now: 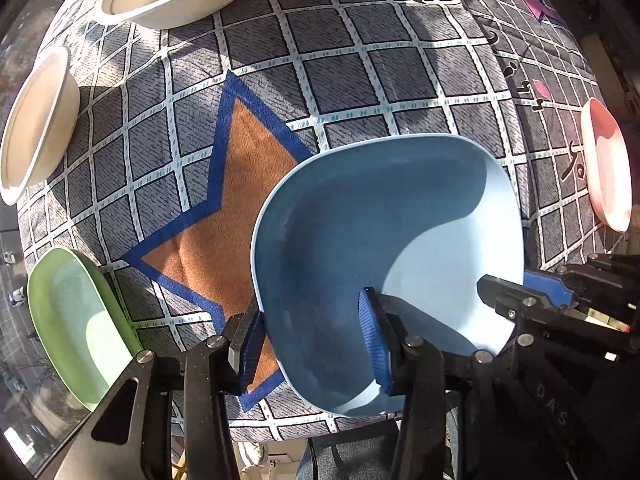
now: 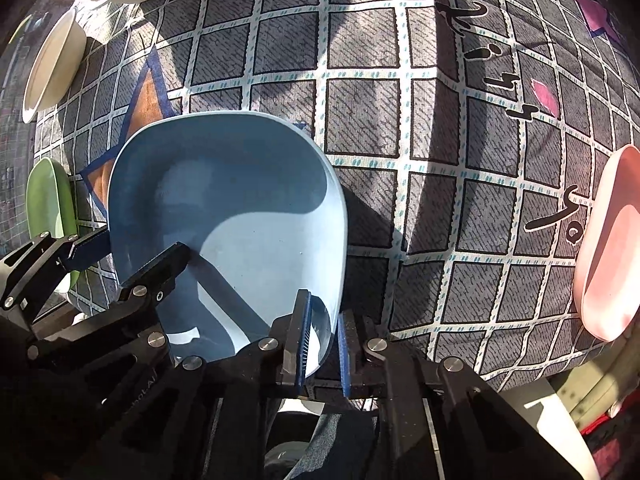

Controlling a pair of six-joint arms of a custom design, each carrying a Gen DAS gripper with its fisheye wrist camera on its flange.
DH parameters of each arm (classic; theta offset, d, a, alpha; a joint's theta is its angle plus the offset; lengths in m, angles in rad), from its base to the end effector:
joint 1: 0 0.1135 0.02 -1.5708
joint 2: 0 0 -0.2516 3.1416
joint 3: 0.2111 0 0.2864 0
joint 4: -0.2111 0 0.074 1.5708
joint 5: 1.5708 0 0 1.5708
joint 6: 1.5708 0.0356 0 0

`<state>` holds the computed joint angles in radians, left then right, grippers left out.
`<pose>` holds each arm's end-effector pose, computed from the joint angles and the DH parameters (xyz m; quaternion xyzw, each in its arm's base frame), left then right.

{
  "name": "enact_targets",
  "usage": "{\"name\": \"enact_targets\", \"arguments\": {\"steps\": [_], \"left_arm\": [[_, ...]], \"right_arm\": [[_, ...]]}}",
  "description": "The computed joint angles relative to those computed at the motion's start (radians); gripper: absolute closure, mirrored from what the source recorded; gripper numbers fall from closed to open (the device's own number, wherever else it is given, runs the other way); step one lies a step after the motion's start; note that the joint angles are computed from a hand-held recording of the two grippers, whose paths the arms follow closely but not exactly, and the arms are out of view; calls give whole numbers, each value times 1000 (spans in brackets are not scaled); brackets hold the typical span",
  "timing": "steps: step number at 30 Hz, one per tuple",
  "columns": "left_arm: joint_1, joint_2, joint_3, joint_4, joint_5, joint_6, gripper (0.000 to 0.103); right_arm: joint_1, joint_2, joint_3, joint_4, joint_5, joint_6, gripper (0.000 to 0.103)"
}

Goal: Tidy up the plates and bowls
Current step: 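Close both grippers on the blue plate rim, then lift the blue plate with both grippers and carry it onto the green plate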

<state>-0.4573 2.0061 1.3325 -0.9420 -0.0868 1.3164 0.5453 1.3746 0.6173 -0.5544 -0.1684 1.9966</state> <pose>0.3401 -0.1639 0.1045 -0.7748 -0.6303 -0.0301 0.0384 0.2052 0.1315 0.1060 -0.6476 -0.7464 -0.1476 0.0416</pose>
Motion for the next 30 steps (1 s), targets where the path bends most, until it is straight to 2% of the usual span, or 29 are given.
{"name": "enact_targets", "arguments": {"steps": [2, 5, 13, 17, 20, 26, 30], "left_arm": [[-1, -13, 5, -28, -23, -12, 62], [26, 67, 86, -37, -36, 8, 63], [102, 42, 145, -99, -19, 93, 63], [125, 15, 172, -143, 18, 91, 63], [124, 50, 277, -202, 29, 60, 63], [148, 141, 489, -297, 60, 17, 63], [163, 241, 660, -340, 58, -13, 62]], "right_arm": [[-14, 6, 8, 11, -22, -9, 89], [-35, -6, -4, 31, -45, -25, 89], [-121, 58, 119, -90, -84, -193, 89], [-198, 53, 262, -254, -79, -296, 89], [-263, 69, 339, -338, -71, -400, 89], [-354, 224, 592, -477, -69, -588, 89], [-398, 406, 838, -594, -59, -746, 89]]}}
